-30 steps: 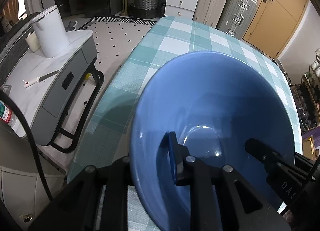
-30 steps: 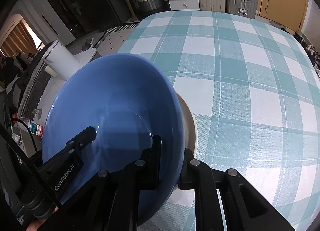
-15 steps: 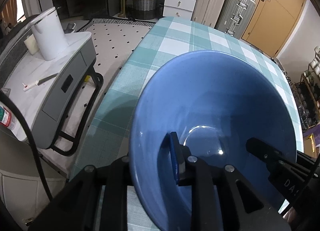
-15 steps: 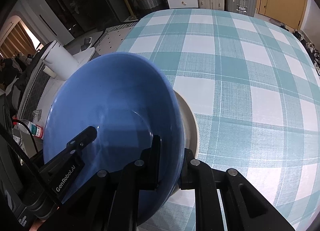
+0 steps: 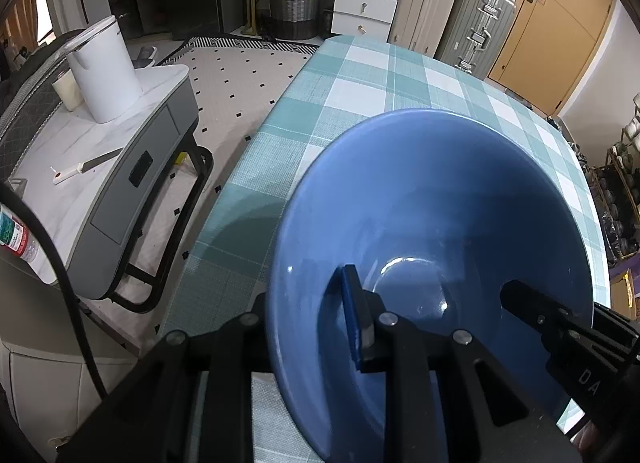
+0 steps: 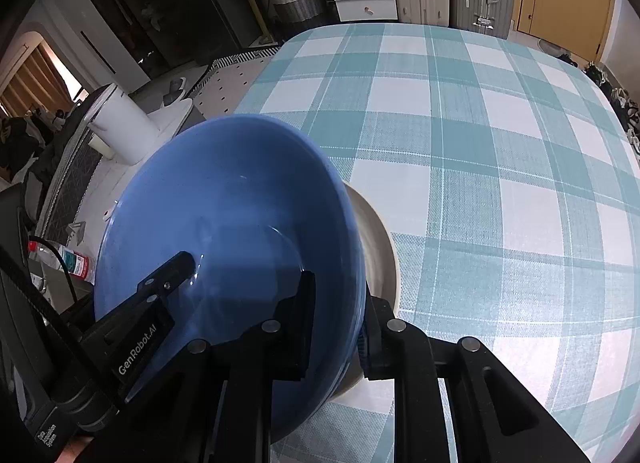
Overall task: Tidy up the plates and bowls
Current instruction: 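Carry the blue bowl stack with both grippers over the cream plate stack, then lower the blue bowl stack onto the cream plates and open both grippers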
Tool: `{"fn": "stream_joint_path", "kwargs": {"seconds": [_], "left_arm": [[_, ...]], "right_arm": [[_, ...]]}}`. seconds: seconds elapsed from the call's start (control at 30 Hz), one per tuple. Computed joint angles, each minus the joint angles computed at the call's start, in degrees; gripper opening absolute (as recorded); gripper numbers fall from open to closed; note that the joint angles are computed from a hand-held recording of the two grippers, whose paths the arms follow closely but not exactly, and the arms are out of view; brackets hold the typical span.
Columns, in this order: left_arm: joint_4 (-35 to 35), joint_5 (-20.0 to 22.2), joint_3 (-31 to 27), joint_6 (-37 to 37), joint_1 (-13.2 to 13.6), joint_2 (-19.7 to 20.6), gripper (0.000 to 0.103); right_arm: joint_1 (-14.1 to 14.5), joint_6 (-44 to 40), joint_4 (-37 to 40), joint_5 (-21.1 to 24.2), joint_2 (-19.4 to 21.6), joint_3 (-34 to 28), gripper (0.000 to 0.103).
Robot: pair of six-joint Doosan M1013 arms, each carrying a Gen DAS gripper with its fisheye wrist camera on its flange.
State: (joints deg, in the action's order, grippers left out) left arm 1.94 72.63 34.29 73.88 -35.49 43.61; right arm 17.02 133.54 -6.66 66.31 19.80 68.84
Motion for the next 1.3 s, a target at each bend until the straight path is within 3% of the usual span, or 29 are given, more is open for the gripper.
{"fn": "stream_joint_path", "kwargs": {"seconds": [0.17,0.27,0.37,0.43,0.7,0.87,0.97,1.03,1.1,1.17,1.2,1.23,1.3], "left_arm": [[0.47,-0.49,0.44,-0.37,0.0,-0.35,0.023],[0.65,-1.19,0.86,-0.61,0.02,-0.72,0.024],[1.56,-2.7,1.82,-0.97,-0.15,-1.4,0.043],[2.43,-3.73,2.49,-1.11,-0.3,-1.83,0.045],[3.35,-4.19,3.03,-2.03,-0.08,-2.26,0.046],[2.3,-7.58,6.35,-3.94,0.3,-4.35,0.049],[2.3,-10.16,8.83,-4.52,0.26,-5.96,0.051],[1.53,-11.08,9.93,-4.26,0.31,-6.74,0.051],[1.22,-11.84,10.9,-4.09,0.26,-7.43,0.053],[1.63,-13.46,12.51,-4.33,0.06,-8.46,0.065],[2.45,-14.93,13.68,-4.87,-0.13,-9.18,0.08],[4.19,-17.37,15.51,-6.02,-0.46,-10.28,0.087],[5.5,-20.66,17.92,-6.09,-0.85,-11.85,0.088]], "right_arm": [[-0.08,-0.14,-0.18,-0.29,-0.19,0.13,0.018],[-0.21,-0.23,0.0,-1.91,-0.84,0.8,0.026],[-0.13,0.48,-0.6,-3.82,-1.6,1.58,0.037],[0.02,0.59,-1.36,-4.14,-1.75,1.69,0.044],[0.37,3.72,-5.38,-6.77,-3.48,3.97,0.046],[1.01,3.56,-7.83,-8.55,-4.95,5.35,0.047],[1.76,3.41,-9.74,-10.1,-6.06,6.28,0.056],[2.3,4.01,-11.26,-11.49,-6.94,7.13,0.069],[2.77,4.29,-12.18,-13.26,-7.85,8.05,0.075],[3.22,4.04,-12.67,-13.86,-8.44,8.54,0.076],[3.35,3.97,-12.65,-14.11,-8.65,8.74,0.076],[3.42,3.87,-12.45,-14.28,-8.85,8.96,0.077],[3.62,3.55,-12.16,-14.97,-9.35,9.64,0.077]]}}
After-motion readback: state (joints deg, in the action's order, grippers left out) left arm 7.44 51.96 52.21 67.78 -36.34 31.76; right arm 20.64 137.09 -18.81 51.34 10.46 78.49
